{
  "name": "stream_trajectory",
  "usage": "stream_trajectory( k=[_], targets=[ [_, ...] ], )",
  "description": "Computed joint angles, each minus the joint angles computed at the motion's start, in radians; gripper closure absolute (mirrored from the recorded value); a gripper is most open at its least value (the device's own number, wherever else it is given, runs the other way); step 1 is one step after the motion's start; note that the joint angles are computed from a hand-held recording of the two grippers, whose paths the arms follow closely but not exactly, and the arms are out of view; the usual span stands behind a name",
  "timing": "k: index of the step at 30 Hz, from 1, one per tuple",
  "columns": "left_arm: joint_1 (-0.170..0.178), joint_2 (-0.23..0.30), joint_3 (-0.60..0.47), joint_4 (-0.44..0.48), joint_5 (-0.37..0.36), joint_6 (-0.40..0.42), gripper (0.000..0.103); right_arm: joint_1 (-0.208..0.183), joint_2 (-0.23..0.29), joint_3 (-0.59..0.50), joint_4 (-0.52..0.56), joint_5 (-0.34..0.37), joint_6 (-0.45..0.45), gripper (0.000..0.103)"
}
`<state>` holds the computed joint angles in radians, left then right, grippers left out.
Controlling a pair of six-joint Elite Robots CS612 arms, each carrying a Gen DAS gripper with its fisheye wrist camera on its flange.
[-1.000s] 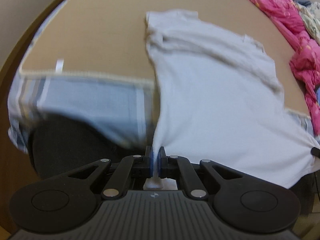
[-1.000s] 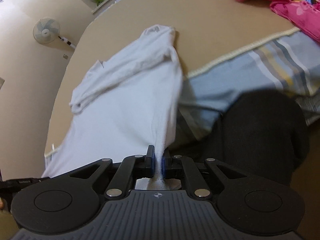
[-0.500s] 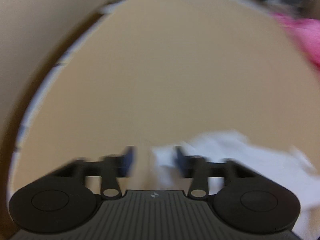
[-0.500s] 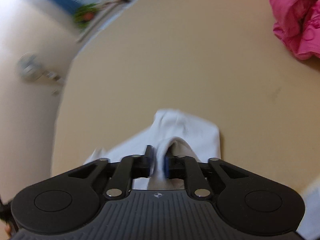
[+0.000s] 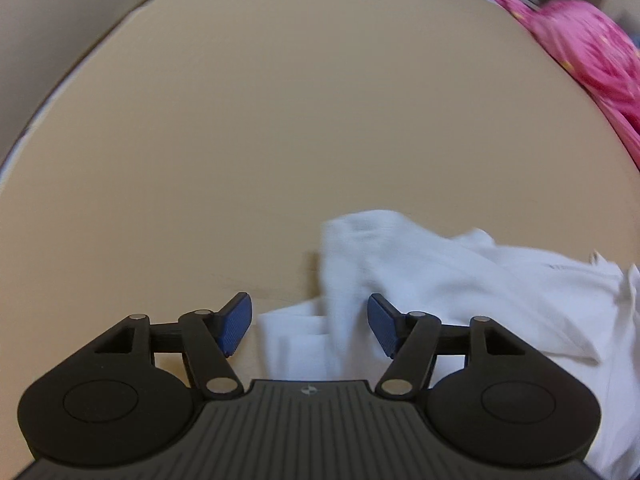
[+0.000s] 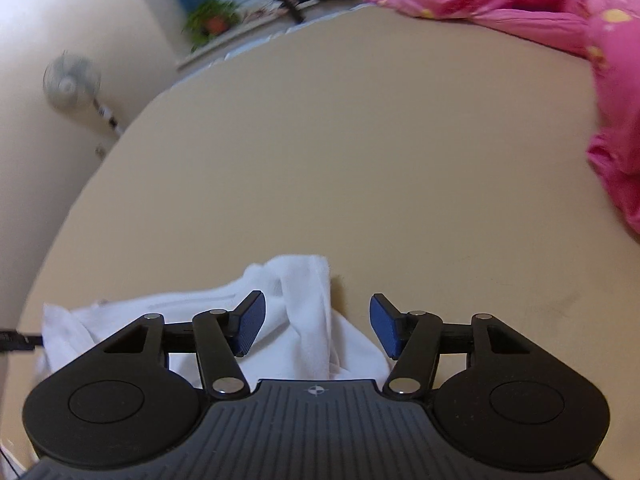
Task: Fold small clothes
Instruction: 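Lift the hem with both grippers and fold it toward the collar, then release the folded hem, opening both grippers above the shirt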
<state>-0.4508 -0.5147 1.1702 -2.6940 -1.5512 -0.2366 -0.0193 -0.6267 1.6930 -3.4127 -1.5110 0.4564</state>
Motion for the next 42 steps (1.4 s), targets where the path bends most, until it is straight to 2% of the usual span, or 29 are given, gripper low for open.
stream_trajectory(
  k=[2, 3, 4, 5, 6, 8, 11, 14, 17, 18, 20, 21, 22, 23, 25, 29, 30, 33, 36, 39, 41, 42],
  targets=[
    [-0.011, 0.014, -0.026, 0.028, 0.006, 0.030, 0.033, 0.008, 0.013, -0.021, 0.029, -0.007, -0.028, 0.044],
    [-0.016, 0.021, -0.041, 0.042, 0.012, 0.040, 0.039, 0.010, 0.015, -0.030, 0.049, -0.008, -0.038, 0.047],
    [-0.021, 0.026, -0.048, 0.037, 0.026, 0.047, 0.063, 0.009, 0.019, -0.040, 0.064, 0.006, -0.044, 0.081],
    [-0.024, 0.028, -0.054, 0.035, 0.030, 0.050, 0.084, 0.008, 0.018, -0.045, 0.079, 0.018, -0.028, 0.098],
    [-0.024, 0.027, -0.061, 0.047, 0.030, 0.032, 0.099, 0.007, 0.016, -0.042, 0.063, 0.014, 0.005, 0.098],
    [-0.020, 0.015, -0.041, -0.009, 0.020, -0.002, 0.099, 0.002, 0.008, -0.019, -0.030, 0.039, 0.067, 0.099],
    [-0.003, 0.005, -0.021, -0.069, -0.007, -0.093, 0.099, -0.015, -0.005, 0.003, -0.073, 0.052, 0.214, 0.099],
    [0.010, 0.024, -0.059, 0.021, -0.013, -0.179, 0.099, -0.018, 0.002, -0.027, 0.037, 0.007, 0.340, 0.099],
    [0.004, 0.041, -0.098, 0.098, 0.002, -0.194, 0.096, -0.009, 0.017, -0.073, 0.173, -0.012, 0.343, 0.099],
    [-0.001, 0.043, -0.104, 0.107, 0.016, -0.189, 0.092, -0.006, 0.019, -0.081, 0.190, -0.017, 0.341, 0.099],
    [-0.009, 0.040, -0.103, 0.099, 0.045, -0.168, 0.077, -0.001, 0.019, -0.082, 0.186, -0.020, 0.324, 0.095],
    [-0.013, 0.035, -0.096, 0.090, 0.069, -0.160, 0.056, -0.001, 0.015, -0.075, 0.171, -0.021, 0.321, 0.095],
    [-0.017, 0.025, -0.079, 0.077, 0.090, -0.161, 0.040, -0.003, 0.008, -0.063, 0.154, -0.023, 0.326, 0.090],
    [-0.017, 0.013, -0.057, 0.049, 0.099, -0.163, 0.037, -0.003, -0.007, -0.033, 0.116, -0.033, 0.339, 0.073],
    [-0.003, -0.022, 0.008, -0.012, 0.092, -0.150, 0.036, 0.003, -0.033, 0.020, 0.026, -0.071, 0.338, 0.053],
    [-0.004, -0.116, 0.187, -0.148, 0.058, -0.088, 0.033, 0.021, -0.082, 0.138, -0.127, -0.069, 0.190, 0.053],
    [-0.007, -0.137, 0.233, -0.178, 0.046, -0.076, 0.030, 0.028, -0.097, 0.169, -0.139, -0.071, 0.159, 0.053],
    [-0.022, -0.199, 0.379, -0.245, 0.001, -0.059, 0.029, 0.056, -0.133, 0.261, -0.164, -0.079, 0.111, 0.053],
    [-0.046, -0.213, 0.451, -0.249, -0.008, -0.018, 0.029, 0.074, -0.152, 0.331, -0.183, -0.084, 0.110, 0.053],
    [-0.066, -0.205, 0.475, -0.254, -0.002, 0.031, 0.029, 0.093, -0.151, 0.337, -0.151, -0.089, 0.103, 0.053],
    [-0.079, -0.199, 0.484, -0.260, 0.037, 0.037, 0.035, 0.102, -0.141, 0.328, -0.142, -0.104, 0.096, 0.054],
    [-0.080, -0.196, 0.481, -0.253, 0.038, 0.035, 0.052, 0.103, -0.140, 0.325, -0.136, -0.111, 0.104, 0.054]
  ],
)
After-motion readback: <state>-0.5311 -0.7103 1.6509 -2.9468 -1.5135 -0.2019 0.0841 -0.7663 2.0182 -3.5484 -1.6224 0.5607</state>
